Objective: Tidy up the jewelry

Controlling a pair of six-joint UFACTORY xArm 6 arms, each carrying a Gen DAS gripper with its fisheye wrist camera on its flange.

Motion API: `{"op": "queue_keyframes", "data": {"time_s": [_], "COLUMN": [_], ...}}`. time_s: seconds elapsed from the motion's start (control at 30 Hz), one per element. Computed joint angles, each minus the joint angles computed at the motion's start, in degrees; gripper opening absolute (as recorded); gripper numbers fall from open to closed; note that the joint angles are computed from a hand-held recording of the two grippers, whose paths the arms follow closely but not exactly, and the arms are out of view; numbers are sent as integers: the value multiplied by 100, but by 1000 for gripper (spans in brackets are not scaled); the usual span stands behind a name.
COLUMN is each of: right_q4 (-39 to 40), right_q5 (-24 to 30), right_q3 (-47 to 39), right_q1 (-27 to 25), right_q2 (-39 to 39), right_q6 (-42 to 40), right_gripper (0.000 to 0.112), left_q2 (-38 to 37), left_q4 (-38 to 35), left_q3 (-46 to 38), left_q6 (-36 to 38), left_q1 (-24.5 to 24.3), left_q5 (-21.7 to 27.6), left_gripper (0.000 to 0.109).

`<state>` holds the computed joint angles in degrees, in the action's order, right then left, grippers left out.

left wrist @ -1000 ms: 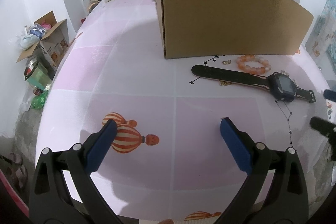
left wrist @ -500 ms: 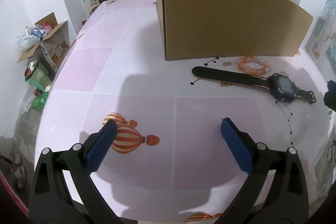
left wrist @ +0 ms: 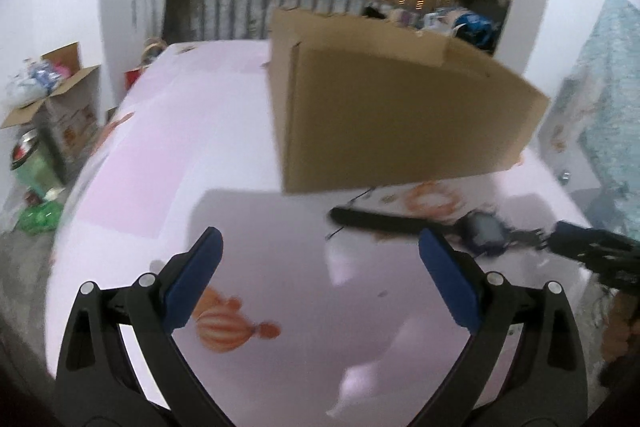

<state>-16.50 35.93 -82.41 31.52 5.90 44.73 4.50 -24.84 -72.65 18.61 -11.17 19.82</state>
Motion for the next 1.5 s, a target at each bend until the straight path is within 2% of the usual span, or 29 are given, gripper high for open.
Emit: {"op": "queue_keyframes", "data": {"time_s": [0.07,0.13,0.17,0.23,0.4,0.43,0.7,0.87,0.93,1.07,1.23,1.3,1.5], "right_q4": [98,147,140,121,120,111,5,-79,-114,-138,-60,-40,-130], "right_q5": [66,105,123,117,159,177,203,190,207,188,92,61,41], "right_q3": [-94,-134,-152,-180,-259,-273,-344,-347,-369,-370,-302,-279,-272], "right_q1": [-35,-70,-86,-116,-152,-154,-154,-139,-130,-130,-159,-168,-159], "right_q2": [103,160,186,228,301,316,386,407,424,434,405,394,401], "right_q6": [-43,-60,-53,-42,-99,-98,-214,-231,-251,-277,-300,-307,-315], "right_gripper": [46,44,42,41,39,39,37,37,37,37,37,37,37], "left_q2": [220,446,592,858,1307,1373,1331,1330,1287,1145,829,608,2], "left_q4": [-254,-288,-267,-152,64,90,-263,-1187,-1478,-1472,-1291,-1087,-592], "left_q3": [-325,-614,-805,-1139,-1730,-1835,-1783,-1813,-1746,-1578,-1233,-973,-159], "left_q6": [248,343,366,346,56,-54,-59,253,321,337,602,707,811], "left_q1": [-20,-27,-29,-46,-56,-44,-11,95,99,7,-141,-234,-485], "left_q5": [192,363,504,682,1268,1442,1515,1752,1703,1378,1027,842,193], "left_gripper": [92,81,79,71,60,59,58,58,57,47,27,22,18]}}
